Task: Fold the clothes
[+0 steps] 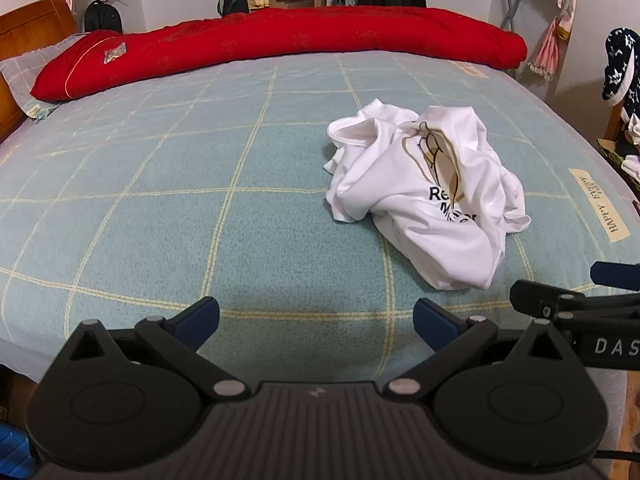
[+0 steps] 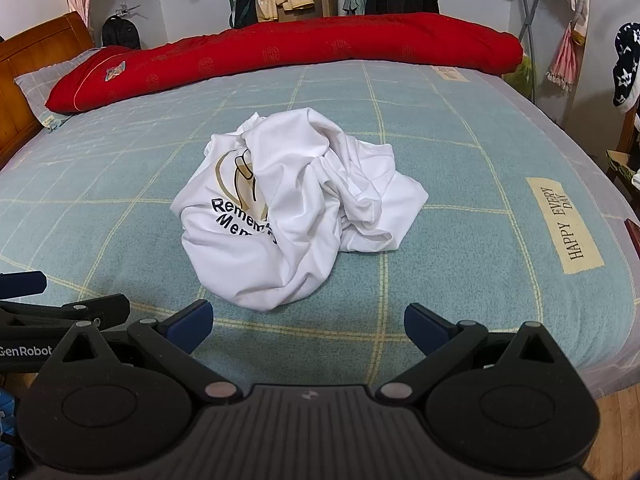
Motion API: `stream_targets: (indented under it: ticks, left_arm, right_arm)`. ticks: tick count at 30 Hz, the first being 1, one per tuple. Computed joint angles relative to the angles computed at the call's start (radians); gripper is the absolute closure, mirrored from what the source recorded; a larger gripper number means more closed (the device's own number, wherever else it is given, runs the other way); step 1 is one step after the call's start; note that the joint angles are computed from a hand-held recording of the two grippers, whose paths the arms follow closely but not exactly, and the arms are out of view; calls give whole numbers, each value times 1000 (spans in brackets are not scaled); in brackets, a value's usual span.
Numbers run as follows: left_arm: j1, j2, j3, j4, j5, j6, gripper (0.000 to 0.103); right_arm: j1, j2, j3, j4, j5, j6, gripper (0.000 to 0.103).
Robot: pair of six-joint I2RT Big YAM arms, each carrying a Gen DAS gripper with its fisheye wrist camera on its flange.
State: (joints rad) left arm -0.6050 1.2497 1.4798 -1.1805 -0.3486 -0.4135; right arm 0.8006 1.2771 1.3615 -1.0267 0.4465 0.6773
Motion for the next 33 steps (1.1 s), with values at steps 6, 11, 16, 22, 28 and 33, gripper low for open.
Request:
stream_targets:
  ticks: [6, 11, 16, 22, 28, 33]
  left_arm:
    - [-3, 2, 2, -1, -6, -4, 1]
    - [-2, 1, -1, 3, -1, -4, 1]
    - [0, -6, -6, 6, 3, -4, 1]
    - [-1, -4, -3, 3, 1, -6, 1]
    - [0, -4, -5, 8, 4, -6, 1]
    - [2, -5, -5, 6, 5, -6, 1]
  right_arm:
    - [-1, 4, 2, 3, -2, 0, 0]
    - [2, -1, -6, 4, 3, 2, 0]
    - [2, 3, 3, -6, 3, 2, 0]
    - [2, 2, 1, -6, 0, 3, 0]
    - [3, 1, 3, -10, 1, 5, 0]
    - [1, 2, 5, -12, -8, 6, 0]
